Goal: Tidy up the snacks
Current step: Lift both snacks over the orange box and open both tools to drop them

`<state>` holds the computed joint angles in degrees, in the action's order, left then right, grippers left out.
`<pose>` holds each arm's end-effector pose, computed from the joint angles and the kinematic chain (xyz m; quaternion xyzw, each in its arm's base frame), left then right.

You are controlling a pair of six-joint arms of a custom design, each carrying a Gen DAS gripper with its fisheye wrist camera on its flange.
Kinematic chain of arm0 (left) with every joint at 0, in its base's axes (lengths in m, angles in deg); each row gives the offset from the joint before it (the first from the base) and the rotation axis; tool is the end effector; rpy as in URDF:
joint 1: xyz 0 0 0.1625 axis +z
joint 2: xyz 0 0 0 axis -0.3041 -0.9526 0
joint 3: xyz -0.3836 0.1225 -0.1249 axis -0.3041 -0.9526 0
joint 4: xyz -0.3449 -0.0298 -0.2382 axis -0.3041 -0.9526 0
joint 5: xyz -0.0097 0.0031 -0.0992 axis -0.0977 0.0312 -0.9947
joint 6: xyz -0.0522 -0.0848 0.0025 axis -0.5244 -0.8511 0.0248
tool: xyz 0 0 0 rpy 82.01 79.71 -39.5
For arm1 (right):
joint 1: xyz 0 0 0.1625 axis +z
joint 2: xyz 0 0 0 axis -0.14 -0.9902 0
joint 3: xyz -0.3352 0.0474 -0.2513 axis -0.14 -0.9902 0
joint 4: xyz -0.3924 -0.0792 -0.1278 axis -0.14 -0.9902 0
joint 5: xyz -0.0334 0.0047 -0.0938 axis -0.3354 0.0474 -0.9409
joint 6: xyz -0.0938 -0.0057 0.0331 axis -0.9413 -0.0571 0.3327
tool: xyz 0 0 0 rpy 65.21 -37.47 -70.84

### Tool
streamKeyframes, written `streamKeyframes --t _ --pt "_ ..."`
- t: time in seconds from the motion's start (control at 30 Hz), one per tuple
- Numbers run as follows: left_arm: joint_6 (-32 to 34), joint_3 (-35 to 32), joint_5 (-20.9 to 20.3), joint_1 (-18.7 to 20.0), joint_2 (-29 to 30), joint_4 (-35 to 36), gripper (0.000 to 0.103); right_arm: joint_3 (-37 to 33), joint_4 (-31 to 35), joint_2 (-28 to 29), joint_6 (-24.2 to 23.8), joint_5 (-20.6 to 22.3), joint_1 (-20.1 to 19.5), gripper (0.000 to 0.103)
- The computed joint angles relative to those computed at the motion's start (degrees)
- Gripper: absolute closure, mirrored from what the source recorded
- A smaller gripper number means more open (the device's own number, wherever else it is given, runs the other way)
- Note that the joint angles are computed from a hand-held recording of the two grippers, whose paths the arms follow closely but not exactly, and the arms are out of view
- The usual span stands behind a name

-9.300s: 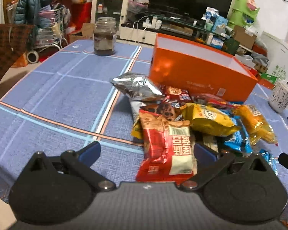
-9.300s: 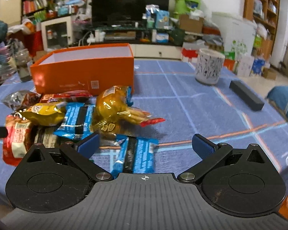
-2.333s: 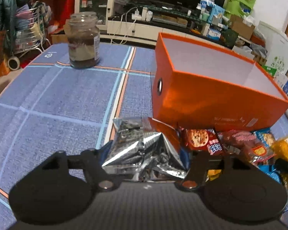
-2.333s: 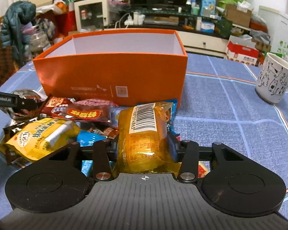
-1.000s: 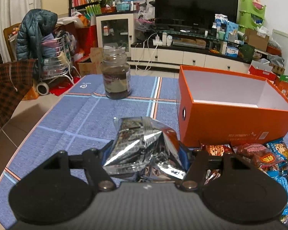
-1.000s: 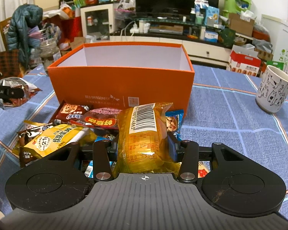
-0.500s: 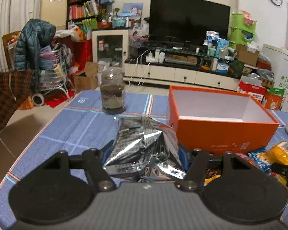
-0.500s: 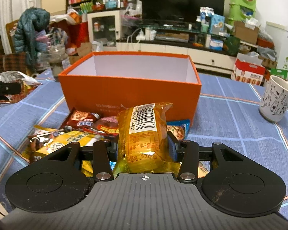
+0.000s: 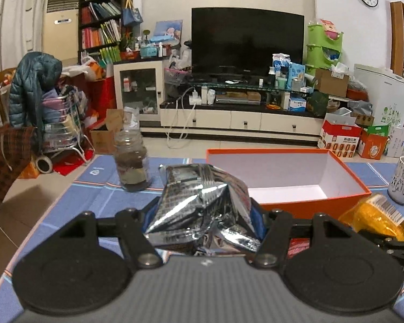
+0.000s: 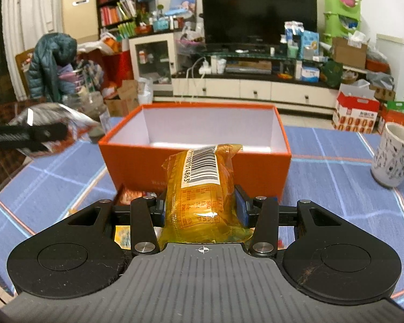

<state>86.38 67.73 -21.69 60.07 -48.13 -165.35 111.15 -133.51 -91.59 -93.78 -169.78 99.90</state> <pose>-0.3181 -0.6040 0.1288 0.0308 0.7286 -0.5391 0.4214 0.1547 -0.6910 0.2581 0.4019 -0.8365 0.3384 0.1559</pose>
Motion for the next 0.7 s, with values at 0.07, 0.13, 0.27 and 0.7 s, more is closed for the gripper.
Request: streamKeyframes --t 0.07,0.13,0.27,0.7 --pt "0.9 -2.6 -1.1 0.8 1.0 0.8 0.040 -1.3 0.1 0.5 0.4 0.3 0.3 0.072" --pt "5.6 -6.1 -1.6 1.3 2.6 -1.8 0.040 -2.6 -0.3 1.2 0.5 0.5 0.6 0.072" --pt "8.7 -12.1 -3.2 2.5 5.0 -1.6 0.040 -6.3 -0.6 3.1 1.7 0.6 1.3 0.072" --pt "0.6 -18.9 -6.9 6.4 7.5 10.3 0.040 -21.2 2.8 13.1 5.6 -1.1 2.8 0.072"
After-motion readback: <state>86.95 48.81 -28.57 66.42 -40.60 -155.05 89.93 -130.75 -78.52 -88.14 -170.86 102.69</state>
